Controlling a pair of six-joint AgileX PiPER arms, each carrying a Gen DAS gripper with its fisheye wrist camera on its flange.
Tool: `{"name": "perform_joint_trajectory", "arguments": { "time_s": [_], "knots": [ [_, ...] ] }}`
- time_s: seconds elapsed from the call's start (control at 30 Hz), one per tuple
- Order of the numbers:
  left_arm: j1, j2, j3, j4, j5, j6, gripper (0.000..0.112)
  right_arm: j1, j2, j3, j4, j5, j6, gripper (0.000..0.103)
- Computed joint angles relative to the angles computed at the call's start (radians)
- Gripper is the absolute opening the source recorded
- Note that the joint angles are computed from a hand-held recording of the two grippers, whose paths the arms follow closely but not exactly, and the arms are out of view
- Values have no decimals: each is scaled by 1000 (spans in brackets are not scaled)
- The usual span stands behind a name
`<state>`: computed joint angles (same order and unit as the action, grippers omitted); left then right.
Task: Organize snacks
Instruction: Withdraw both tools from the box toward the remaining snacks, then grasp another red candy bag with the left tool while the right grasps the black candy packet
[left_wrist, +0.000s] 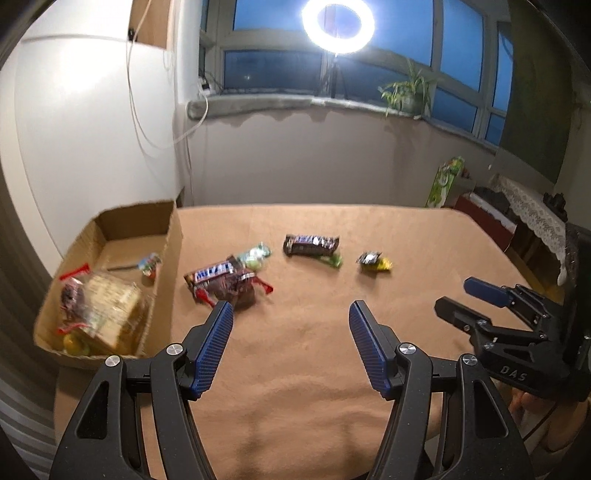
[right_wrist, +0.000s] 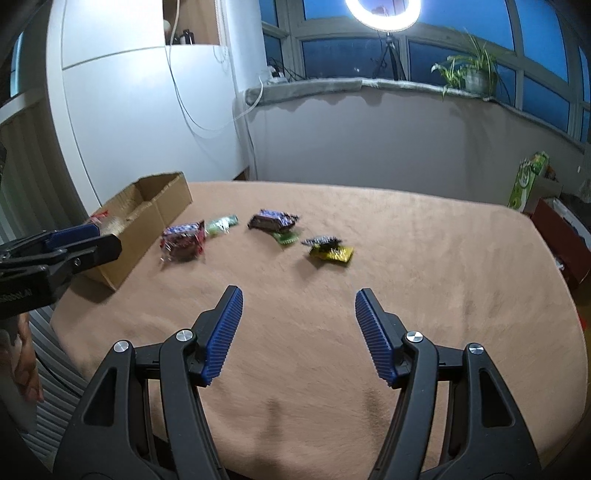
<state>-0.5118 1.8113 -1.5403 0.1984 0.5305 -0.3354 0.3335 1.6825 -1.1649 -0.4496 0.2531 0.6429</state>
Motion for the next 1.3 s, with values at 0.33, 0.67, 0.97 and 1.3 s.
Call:
{"name": "perform_joint_trajectory", "arguments": {
  "time_s": [0.33,0.67,0.97,1.3],
  "knots": [
    [51,190,-177,-72,81,28,65,-62,136,-121,222,40,-241,67],
    [91,408,-472,-111,222,11,65,-123,376,-501,424,242,-501,78],
    [109,508,-620,-151,301,34,65,-141,638,-916,475,475,-585,78],
    [113,543,-700,-123,328,25,65,-156,656,-923,510,459,-608,43]
  ]
}}
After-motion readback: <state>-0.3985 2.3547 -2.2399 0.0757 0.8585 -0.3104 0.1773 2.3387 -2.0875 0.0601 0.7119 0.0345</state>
